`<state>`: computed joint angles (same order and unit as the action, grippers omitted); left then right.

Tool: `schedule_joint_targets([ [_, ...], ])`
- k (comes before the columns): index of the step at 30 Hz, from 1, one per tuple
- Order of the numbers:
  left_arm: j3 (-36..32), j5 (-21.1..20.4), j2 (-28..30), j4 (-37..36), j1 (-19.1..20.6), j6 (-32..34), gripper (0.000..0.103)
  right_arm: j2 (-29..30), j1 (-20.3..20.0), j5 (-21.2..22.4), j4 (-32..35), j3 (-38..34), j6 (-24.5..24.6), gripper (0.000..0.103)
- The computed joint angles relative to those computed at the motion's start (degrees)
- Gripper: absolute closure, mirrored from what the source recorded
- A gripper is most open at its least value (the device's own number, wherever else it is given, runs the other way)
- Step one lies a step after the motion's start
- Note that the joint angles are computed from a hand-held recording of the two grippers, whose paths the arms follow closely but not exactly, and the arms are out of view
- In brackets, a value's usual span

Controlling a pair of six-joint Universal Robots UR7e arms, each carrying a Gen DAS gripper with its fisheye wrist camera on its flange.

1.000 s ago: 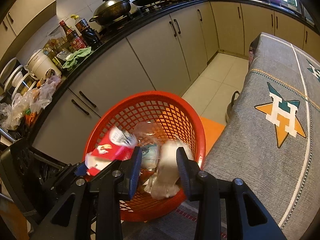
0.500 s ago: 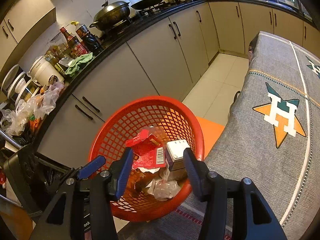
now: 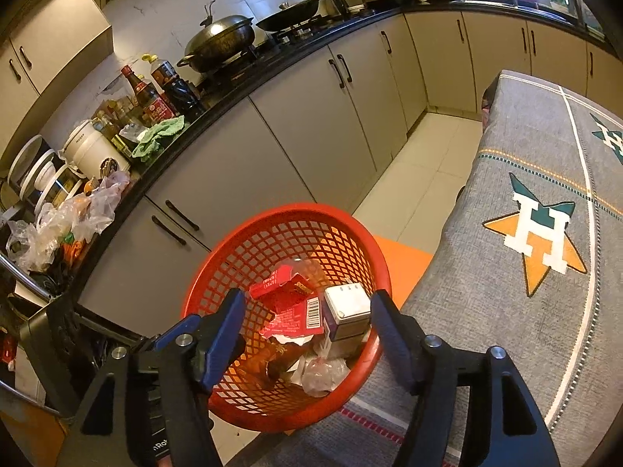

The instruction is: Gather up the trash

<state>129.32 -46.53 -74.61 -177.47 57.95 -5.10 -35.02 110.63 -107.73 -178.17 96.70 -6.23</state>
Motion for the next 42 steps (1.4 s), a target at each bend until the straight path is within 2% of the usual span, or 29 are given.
schedule_joint_targets([
  [14, 1.01, 1.47, -0.87, -0.87, -1.03, -1.06, 0.029, -1.72, -0.51, 1.82, -0.89, 1.46, 1.21, 0.027],
  [19, 1.27, 3.27, -0.44, -1.55, -1.88, -0.52, 0.029, -2.68, -0.65, 2.31, -1.61, 2.64, 1.68, 0.027],
  [27, 3.1, 8.71, 0.19, -3.65, -5.64, -0.06, 0.023, -5.25, -0.5, 1.37, -4.49, 6.52, 1.44, 0.025],
  [34, 5.27, 12.63, -1.61, -2.33, -9.38, -3.77, 0.019, -8.14, -0.09, -1.24, -9.18, 12.16, -0.4, 0.024],
  [42, 10.38, 23.1, -1.61, -0.88, -18.32, -10.9, 0.006, -11.61, 1.73, -6.72, -18.98, 20.97, -6.26, 0.02],
])
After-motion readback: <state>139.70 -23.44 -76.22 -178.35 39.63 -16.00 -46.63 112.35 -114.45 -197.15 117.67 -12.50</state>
